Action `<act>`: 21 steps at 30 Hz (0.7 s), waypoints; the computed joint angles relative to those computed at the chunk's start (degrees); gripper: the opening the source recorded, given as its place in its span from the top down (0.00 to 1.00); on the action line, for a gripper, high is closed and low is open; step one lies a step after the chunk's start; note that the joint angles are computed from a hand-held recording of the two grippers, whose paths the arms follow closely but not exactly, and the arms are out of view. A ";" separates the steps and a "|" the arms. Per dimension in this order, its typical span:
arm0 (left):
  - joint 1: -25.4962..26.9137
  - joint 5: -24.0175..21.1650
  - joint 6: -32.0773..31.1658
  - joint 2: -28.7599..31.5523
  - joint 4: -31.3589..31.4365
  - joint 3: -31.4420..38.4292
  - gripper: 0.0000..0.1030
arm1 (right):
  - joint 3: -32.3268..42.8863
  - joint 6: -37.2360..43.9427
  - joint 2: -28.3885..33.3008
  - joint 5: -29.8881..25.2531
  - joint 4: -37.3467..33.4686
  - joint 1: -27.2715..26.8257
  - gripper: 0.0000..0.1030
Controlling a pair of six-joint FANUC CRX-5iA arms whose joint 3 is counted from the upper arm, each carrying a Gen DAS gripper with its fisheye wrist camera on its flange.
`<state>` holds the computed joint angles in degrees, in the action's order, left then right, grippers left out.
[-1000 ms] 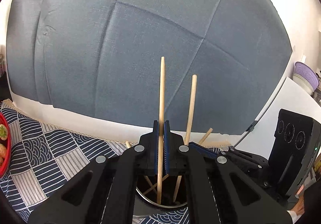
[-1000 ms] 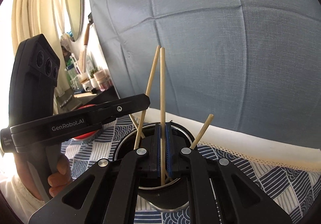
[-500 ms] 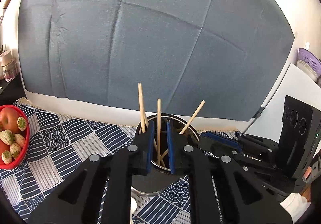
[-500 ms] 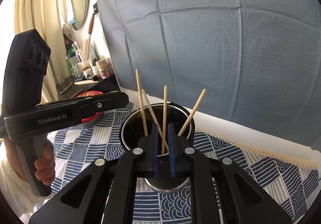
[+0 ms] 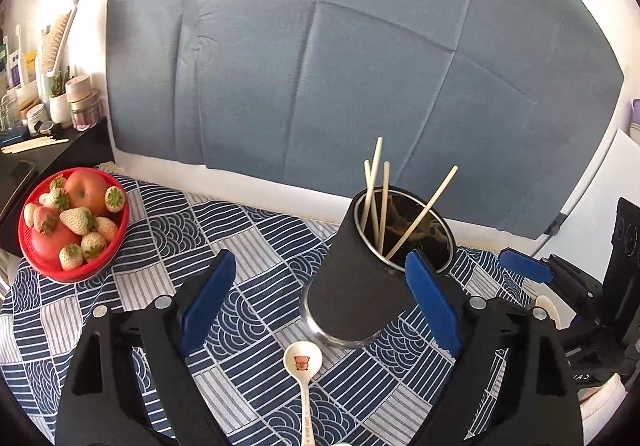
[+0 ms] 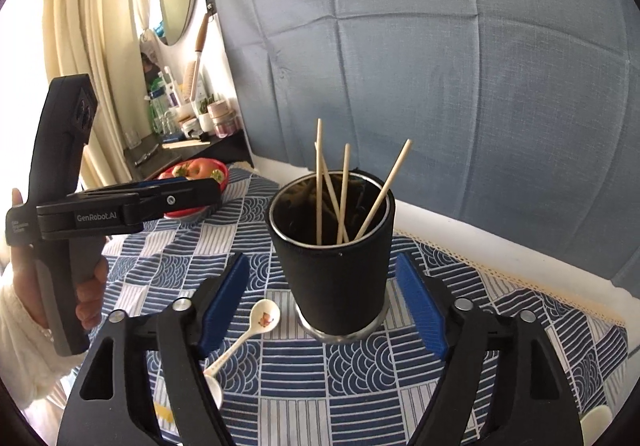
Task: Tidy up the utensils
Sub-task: 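Withdraw both open tools from the black holder, then close the right tool on the large white ceramic spoon's bowl while the left tool approaches its handle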
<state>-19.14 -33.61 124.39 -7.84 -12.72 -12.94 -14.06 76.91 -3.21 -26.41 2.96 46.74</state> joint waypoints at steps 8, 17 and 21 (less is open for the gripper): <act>-1.90 -8.30 6.28 -2.13 -6.86 -0.62 0.09 | 0.78 3.02 0.66 -3.79 -5.31 0.10 0.18; -2.67 -12.51 9.67 -4.89 -7.97 -3.92 0.06 | 1.88 8.05 2.38 -7.27 -9.49 0.75 0.17; -2.38 -13.54 9.33 -5.61 -6.90 -5.61 0.06 | 3.18 12.07 3.87 -9.92 -13.27 0.35 0.17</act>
